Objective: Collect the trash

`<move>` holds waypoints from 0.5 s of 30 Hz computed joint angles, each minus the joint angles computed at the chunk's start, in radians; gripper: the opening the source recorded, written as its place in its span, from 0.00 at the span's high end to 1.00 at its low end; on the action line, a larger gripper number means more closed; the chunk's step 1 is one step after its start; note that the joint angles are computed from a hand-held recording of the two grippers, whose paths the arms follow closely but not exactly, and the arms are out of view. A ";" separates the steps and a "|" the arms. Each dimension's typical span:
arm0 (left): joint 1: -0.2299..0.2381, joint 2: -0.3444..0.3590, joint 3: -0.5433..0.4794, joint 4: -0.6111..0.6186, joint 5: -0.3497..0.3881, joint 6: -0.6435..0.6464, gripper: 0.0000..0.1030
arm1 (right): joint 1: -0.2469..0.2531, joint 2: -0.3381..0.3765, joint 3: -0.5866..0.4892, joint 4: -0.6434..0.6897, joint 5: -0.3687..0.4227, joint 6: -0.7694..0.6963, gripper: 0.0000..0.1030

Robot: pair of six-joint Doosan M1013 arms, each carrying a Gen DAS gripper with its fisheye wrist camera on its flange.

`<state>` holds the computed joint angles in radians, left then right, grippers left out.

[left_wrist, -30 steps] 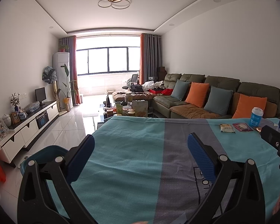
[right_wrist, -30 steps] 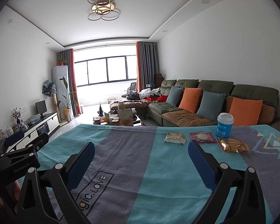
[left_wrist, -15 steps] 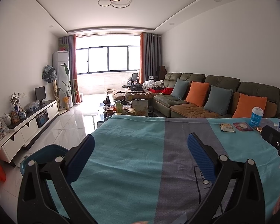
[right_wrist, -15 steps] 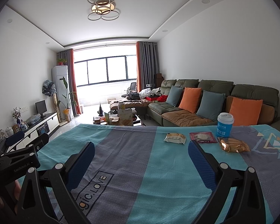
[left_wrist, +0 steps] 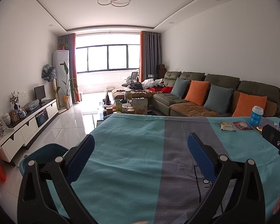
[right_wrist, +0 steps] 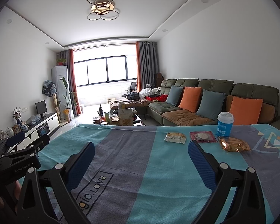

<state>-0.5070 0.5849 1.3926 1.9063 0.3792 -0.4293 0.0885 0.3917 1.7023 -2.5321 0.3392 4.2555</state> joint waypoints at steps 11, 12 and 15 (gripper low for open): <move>0.004 -0.002 -0.001 -0.021 -0.013 0.017 0.05 | 0.003 -0.002 0.001 0.011 -0.003 -0.010 0.06; 0.006 -0.005 0.001 -0.025 -0.020 0.017 0.05 | 0.002 -0.001 0.000 0.011 -0.004 -0.010 0.06; 0.008 -0.008 0.004 -0.015 -0.032 0.002 0.05 | 0.001 0.000 -0.001 0.005 -0.007 -0.004 0.06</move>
